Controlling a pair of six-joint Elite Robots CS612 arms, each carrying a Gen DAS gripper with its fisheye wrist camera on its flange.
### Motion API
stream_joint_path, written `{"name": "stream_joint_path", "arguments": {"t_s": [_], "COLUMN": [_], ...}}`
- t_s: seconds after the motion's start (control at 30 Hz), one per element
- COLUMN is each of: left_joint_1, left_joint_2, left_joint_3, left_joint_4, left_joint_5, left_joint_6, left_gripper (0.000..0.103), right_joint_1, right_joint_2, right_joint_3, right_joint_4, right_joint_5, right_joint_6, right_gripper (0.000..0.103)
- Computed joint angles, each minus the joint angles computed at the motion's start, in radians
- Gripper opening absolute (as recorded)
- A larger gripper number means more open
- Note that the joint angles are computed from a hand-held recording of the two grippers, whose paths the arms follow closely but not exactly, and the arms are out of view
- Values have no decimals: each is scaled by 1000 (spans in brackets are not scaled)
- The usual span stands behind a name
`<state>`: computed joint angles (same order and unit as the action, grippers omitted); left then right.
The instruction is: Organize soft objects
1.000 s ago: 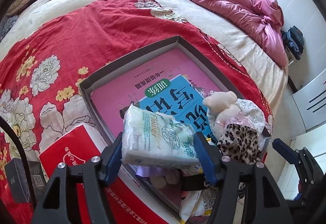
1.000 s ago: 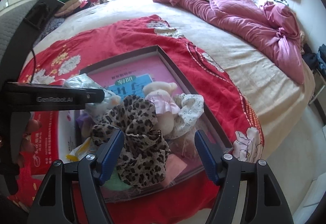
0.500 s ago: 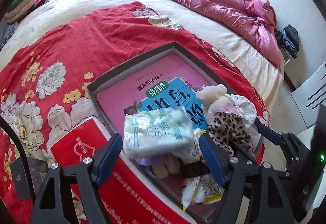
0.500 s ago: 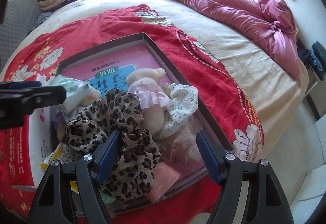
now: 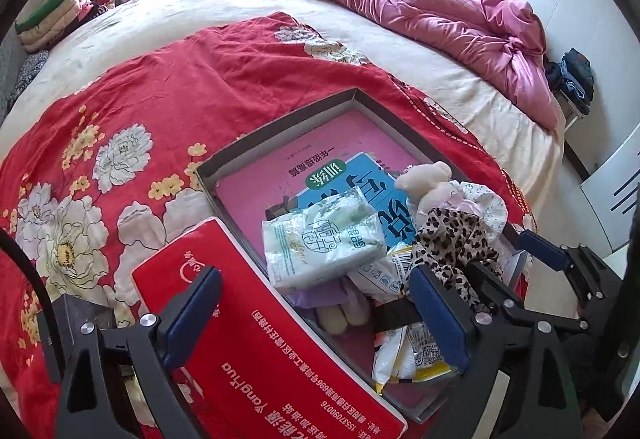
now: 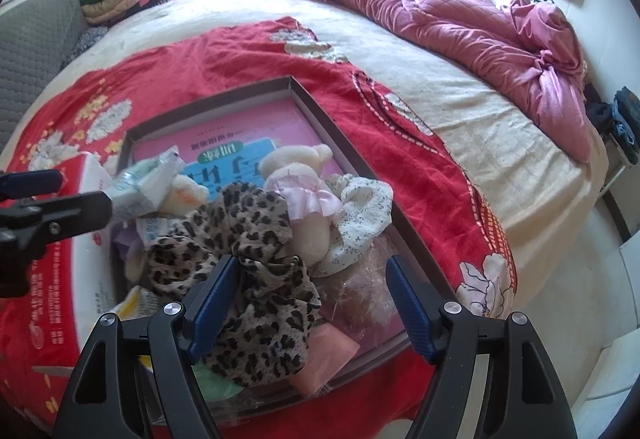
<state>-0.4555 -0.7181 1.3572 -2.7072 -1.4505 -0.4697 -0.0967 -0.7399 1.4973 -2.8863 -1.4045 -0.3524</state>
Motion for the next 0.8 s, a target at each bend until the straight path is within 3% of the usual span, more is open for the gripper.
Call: {"name": "stream_joint_path", "arguments": {"t_s": [0.8], "left_joint_1": [-31], "left_joint_2": [-72], "left_joint_3": [86], "left_joint_4": [-16], "left_joint_5": [47], "left_joint_6": [-27], "left_gripper": [95], "right_joint_1": [-17], "right_joint_2": [-77], "right_joint_3": [93], "right_joint_4": [-90], "right_joint_5": [54], "right_joint_6": [28], "right_gripper": [77]}}
